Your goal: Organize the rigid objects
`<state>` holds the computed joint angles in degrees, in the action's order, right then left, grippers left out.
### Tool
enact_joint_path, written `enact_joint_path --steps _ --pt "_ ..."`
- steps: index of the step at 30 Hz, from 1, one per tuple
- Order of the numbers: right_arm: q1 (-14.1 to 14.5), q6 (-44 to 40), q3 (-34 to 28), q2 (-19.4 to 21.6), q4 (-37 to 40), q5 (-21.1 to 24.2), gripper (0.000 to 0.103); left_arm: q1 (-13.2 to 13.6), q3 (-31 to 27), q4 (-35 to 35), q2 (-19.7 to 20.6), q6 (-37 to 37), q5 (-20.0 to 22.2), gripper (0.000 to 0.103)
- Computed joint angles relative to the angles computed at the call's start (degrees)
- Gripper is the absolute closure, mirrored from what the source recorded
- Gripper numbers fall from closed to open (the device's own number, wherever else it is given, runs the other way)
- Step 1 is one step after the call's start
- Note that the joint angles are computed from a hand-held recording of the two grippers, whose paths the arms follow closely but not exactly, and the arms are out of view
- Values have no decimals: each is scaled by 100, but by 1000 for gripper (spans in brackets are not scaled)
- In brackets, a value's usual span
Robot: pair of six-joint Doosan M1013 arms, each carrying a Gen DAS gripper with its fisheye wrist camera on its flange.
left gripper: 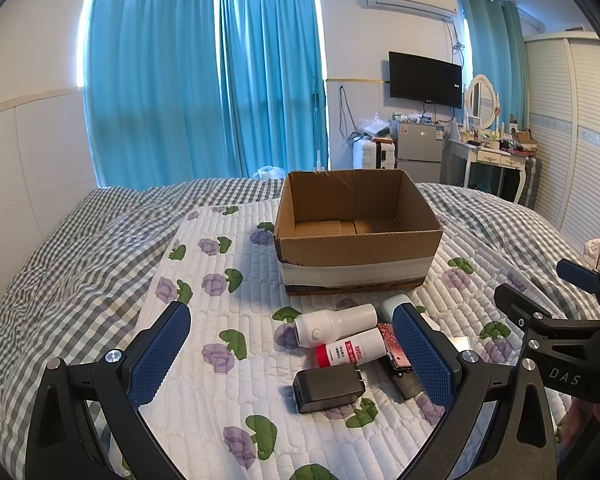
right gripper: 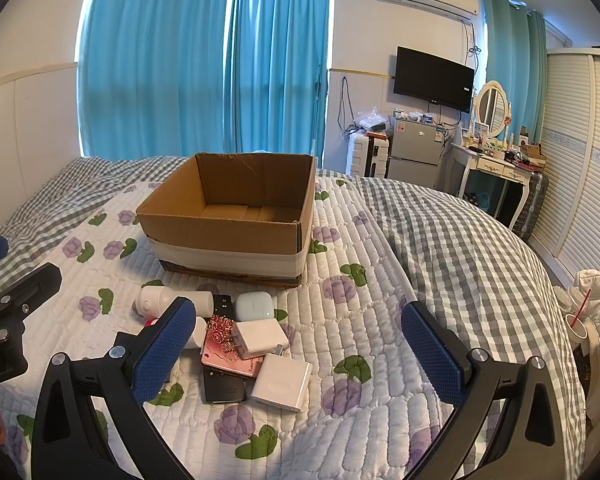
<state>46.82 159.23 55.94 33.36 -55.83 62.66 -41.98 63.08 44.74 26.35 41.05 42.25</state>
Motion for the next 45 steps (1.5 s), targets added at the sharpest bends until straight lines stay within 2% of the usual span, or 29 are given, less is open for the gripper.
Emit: enact_joint_path --steps 9,13,17,20,24,28,32,35,36,37,42,45 --pt "-13 -56 -25 10 76 12 0 -2 -79 -132 18 92 102 0" --pt "-154 -516 -235 13 786 -64 0 1 -568 -310 221 534 698 0" --pt "-271 -1362 -792 229 1213 451 0 80 -1015 -590 468 931 1133 0" --pt "-372 -1701 -918 329 1468 580 0 206 -1312 -1327 699 1317 1384 0" --pt "-466 -1753 -897 448 1836 699 0 264 -1448 -1898 959 1633 1741 0" --pt "-549 -1824 -932 549 2236 921 0 283 -1670 -2429 1256 1983 2298 0" --pt "-561 -1956 -1078 672 2324 1169 0 265 -1835 -2733 1415 2261 2445 0" --pt "-570 -2118 -1176 755 2481 1262 0 252 -2037 -2822 1576 2375 2630 5" --pt "-567 -2164 -1210 784 2502 1307 0 247 -2064 -2809 1607 2370 2681 21" --pt "-562 -2196 -1245 812 2506 1348 0 250 -2093 -2885 1637 2418 2750 26" --pt "-592 -2339 -1316 884 2889 1354 0 275 -1689 -3064 1386 2446 2357 28" --pt "-629 -2434 -1455 996 3192 1554 1 270 -1313 -2982 1112 2324 1999 28"
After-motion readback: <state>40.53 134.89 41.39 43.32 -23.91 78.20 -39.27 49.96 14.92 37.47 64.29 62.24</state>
